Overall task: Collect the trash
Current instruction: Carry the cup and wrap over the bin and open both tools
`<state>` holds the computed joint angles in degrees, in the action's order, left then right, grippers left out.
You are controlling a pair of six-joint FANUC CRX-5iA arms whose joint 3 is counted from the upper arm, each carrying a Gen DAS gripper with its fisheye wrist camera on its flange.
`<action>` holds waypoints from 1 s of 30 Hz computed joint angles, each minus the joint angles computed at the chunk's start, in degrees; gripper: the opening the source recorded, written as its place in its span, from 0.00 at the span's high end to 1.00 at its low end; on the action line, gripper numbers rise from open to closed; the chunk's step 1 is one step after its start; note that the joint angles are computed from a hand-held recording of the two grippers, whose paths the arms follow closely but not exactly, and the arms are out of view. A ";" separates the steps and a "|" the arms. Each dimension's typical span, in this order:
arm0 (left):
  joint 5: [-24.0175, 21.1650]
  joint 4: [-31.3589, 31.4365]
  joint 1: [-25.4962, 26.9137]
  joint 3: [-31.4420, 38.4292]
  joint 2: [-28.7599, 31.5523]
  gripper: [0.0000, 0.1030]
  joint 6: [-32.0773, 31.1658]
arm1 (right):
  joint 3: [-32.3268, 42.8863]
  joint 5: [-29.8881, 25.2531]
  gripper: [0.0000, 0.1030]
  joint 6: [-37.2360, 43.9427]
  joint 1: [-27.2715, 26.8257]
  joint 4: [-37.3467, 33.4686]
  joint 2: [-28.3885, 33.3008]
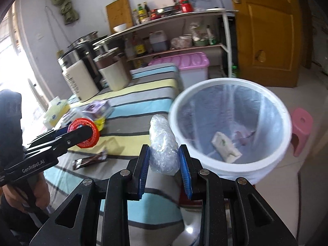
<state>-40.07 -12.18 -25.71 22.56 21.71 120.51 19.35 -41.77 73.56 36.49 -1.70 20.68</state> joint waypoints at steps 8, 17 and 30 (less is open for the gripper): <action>-0.20 6.68 -0.14 8.37 7.44 0.54 -8.41 | -1.04 0.72 0.71 -3.94 -2.86 2.89 0.53; -3.60 12.33 -0.25 19.45 16.73 0.54 -15.57 | 0.00 -0.07 0.71 -6.32 -4.39 5.56 2.51; -6.41 14.84 0.00 25.46 21.57 0.50 -18.35 | 1.82 -1.54 0.67 -6.56 -5.49 5.68 4.51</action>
<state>-46.48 2.66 -25.71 48.02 43.28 102.17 21.17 -43.30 67.00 31.00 3.99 25.20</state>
